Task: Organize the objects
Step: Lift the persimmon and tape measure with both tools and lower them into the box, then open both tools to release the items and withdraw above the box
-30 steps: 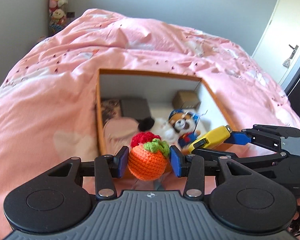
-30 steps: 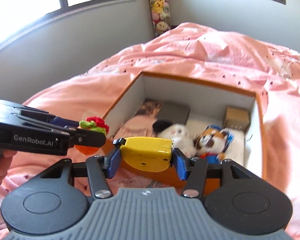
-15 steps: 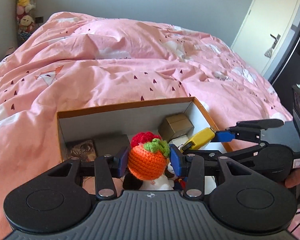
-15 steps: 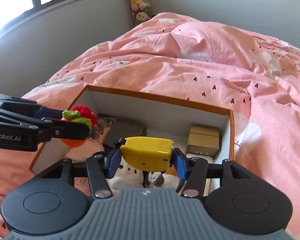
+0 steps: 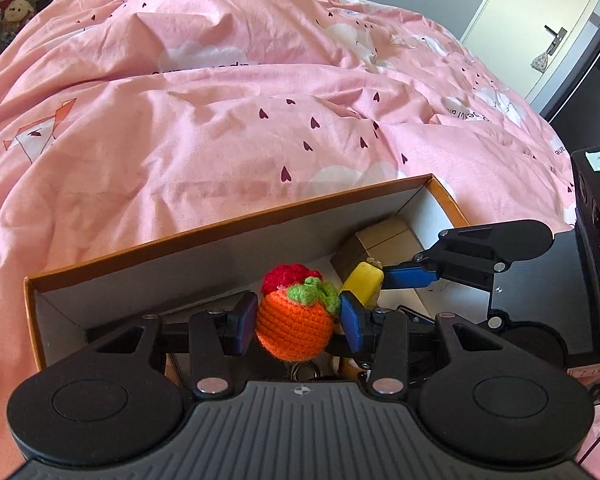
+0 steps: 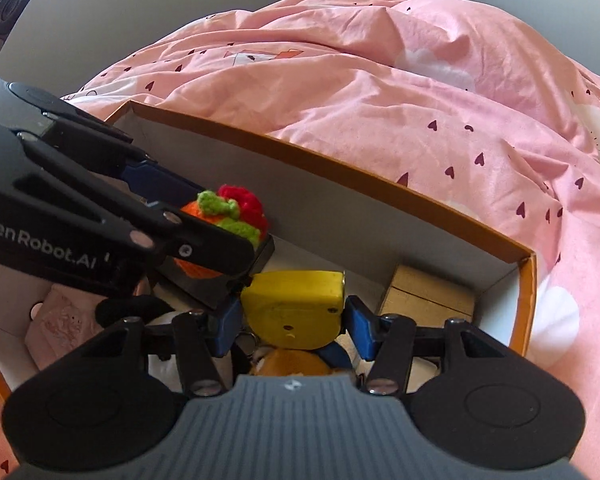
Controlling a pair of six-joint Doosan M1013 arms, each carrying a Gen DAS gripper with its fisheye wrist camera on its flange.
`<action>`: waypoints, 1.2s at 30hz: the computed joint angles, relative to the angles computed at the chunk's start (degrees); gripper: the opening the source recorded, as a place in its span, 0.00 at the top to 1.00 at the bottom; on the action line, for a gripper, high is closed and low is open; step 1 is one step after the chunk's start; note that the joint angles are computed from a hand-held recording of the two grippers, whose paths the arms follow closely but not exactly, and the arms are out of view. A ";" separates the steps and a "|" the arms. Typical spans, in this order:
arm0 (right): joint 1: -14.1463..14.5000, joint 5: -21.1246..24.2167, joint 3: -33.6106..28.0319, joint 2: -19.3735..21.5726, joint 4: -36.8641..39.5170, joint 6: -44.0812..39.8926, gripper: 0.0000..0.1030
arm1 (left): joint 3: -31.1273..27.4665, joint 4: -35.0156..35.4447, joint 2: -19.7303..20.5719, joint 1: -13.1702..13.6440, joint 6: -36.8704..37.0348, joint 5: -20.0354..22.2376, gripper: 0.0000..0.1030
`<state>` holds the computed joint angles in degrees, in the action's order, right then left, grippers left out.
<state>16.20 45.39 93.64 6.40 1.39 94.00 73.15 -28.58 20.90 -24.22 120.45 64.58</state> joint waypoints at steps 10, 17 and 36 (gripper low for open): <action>1.21 1.13 -1.29 2.60 -8.55 3.47 0.49 | -1.03 2.27 1.65 -1.12 -2.87 -0.61 0.51; 0.63 -0.64 0.17 1.07 -7.02 1.87 0.50 | -1.21 2.26 1.89 -1.63 -3.21 0.77 0.51; 2.30 0.41 3.35 -4.10 -15.03 9.83 0.43 | -0.67 7.67 0.45 -2.71 -8.82 4.30 0.37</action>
<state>18.50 45.79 96.98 2.30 -13.64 103.83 72.47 -20.91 21.35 -26.93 111.63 68.88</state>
